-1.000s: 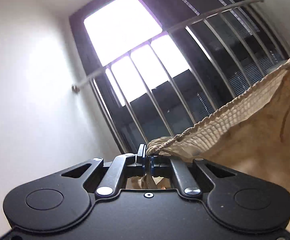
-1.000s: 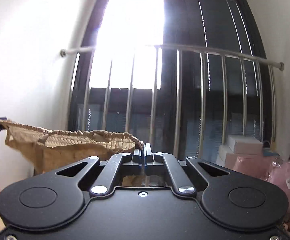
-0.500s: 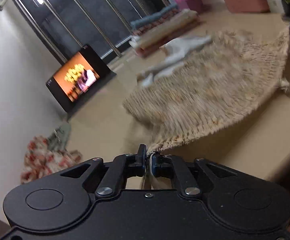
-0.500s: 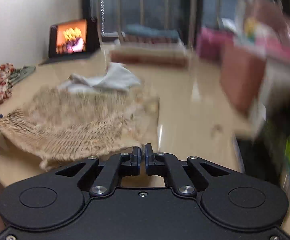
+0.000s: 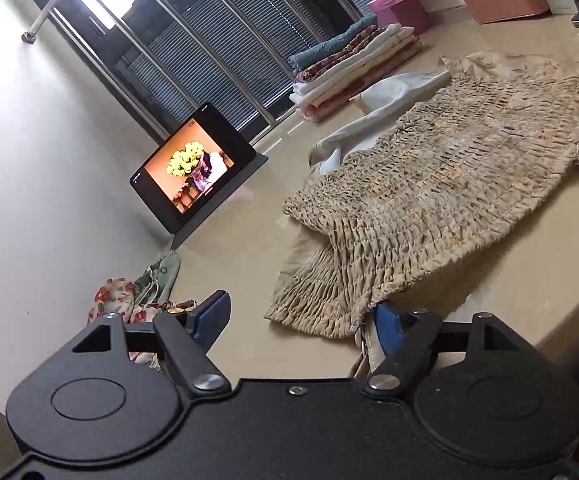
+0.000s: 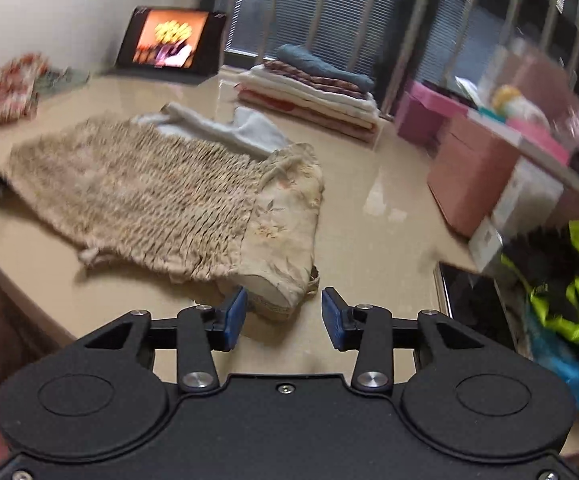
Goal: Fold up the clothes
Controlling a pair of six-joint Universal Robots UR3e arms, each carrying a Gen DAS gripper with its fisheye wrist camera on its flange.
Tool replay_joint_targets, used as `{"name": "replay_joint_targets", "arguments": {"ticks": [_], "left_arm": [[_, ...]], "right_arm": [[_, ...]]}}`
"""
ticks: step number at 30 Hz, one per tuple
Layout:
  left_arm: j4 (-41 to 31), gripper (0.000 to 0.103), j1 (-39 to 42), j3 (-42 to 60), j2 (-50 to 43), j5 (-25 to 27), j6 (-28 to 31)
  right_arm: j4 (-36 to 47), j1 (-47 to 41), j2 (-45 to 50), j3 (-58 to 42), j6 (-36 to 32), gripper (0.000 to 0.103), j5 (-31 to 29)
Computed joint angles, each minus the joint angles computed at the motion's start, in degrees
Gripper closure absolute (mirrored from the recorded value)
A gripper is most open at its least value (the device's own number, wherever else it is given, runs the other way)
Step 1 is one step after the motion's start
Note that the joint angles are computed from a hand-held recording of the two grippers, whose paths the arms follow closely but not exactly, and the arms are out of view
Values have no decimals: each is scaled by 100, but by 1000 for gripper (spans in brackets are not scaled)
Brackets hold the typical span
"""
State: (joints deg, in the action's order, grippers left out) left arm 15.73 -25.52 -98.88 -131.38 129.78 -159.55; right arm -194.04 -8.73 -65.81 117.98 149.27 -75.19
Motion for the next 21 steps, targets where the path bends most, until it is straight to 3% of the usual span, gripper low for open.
{"name": "replay_joint_targets", "arguments": {"ticks": [4, 10, 11, 14, 17, 21], "left_arm": [[58, 28, -19, -53, 6, -32, 33], [182, 19, 92, -670, 496, -469, 68], [266, 19, 112, -813, 578, -500, 130], [394, 18, 219, -1312, 937, -644, 154], [448, 18, 343, -1800, 1360, -765, -2], [997, 18, 387, -2071, 1368, -478, 298]], "right_arm": [[-158, 289, 285, -307, -349, 59, -271], [-69, 703, 722, -975, -849, 62, -674], [101, 725, 732, -1080, -846, 67, -658], [648, 653, 681, -1322, -608, 95, -330], [1001, 279, 570, -1440, 365, 98, 425], [1062, -550, 607, -1550, 2529, 99, 1869]]}}
